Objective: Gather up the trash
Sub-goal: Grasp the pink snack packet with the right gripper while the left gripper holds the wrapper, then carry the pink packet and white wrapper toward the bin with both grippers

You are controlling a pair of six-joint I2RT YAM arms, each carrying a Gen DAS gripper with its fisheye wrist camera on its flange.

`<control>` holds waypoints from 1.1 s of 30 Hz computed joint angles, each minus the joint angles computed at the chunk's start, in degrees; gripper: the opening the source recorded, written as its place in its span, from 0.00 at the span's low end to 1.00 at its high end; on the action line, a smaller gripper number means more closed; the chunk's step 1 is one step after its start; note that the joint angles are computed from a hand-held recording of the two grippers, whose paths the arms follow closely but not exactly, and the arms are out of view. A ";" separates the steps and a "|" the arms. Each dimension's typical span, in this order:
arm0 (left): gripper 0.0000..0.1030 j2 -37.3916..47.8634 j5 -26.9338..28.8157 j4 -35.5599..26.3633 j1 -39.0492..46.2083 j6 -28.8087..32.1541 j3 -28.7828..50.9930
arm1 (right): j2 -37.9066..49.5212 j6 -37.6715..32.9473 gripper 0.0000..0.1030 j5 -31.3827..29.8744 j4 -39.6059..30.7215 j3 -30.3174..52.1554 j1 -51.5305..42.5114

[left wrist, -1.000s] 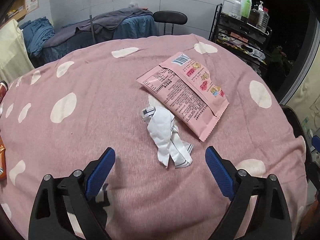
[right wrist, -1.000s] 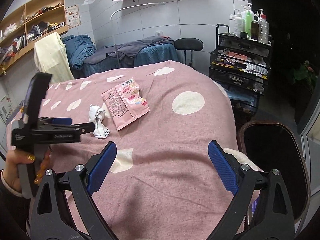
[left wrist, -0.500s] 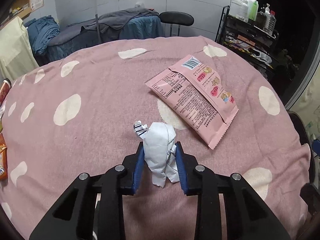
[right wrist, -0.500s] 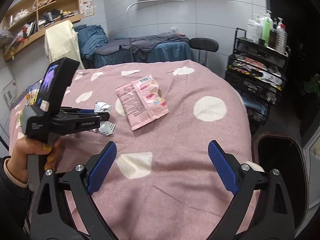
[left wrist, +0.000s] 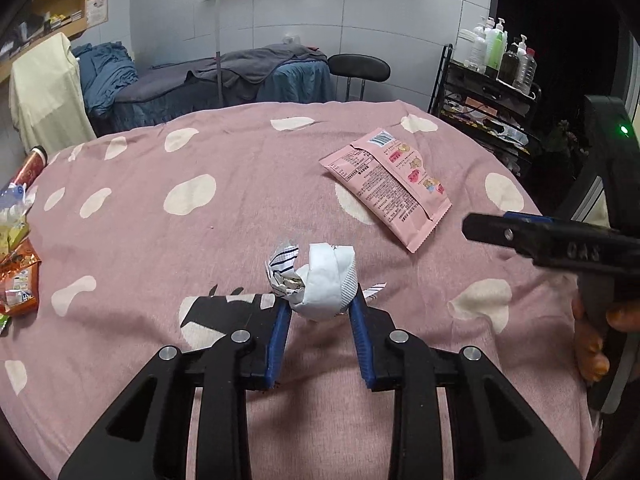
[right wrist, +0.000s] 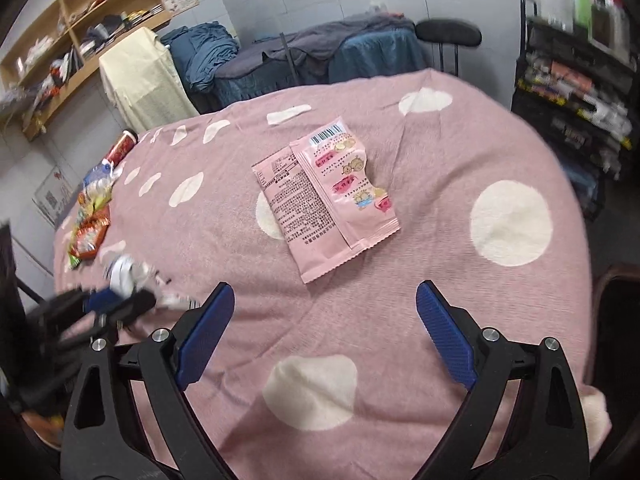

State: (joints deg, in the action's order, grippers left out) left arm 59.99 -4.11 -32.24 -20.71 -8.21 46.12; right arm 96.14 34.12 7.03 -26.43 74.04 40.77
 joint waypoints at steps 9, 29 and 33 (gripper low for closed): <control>0.29 -5.56 1.57 -2.10 0.80 -1.22 -2.88 | 9.54 -3.94 0.86 1.70 -1.38 12.10 -2.24; 0.29 -12.16 1.53 -5.31 -0.28 -2.65 -4.89 | 23.24 -12.00 0.02 -3.82 -2.62 27.00 -7.87; 0.29 -12.77 0.29 -5.61 -2.35 -3.52 -4.81 | 18.24 -11.06 0.02 -3.49 1.13 21.03 -6.55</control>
State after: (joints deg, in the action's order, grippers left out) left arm 47.22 -3.82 -37.85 -23.06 -11.72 41.31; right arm 114.37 23.05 3.54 -25.30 95.07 34.22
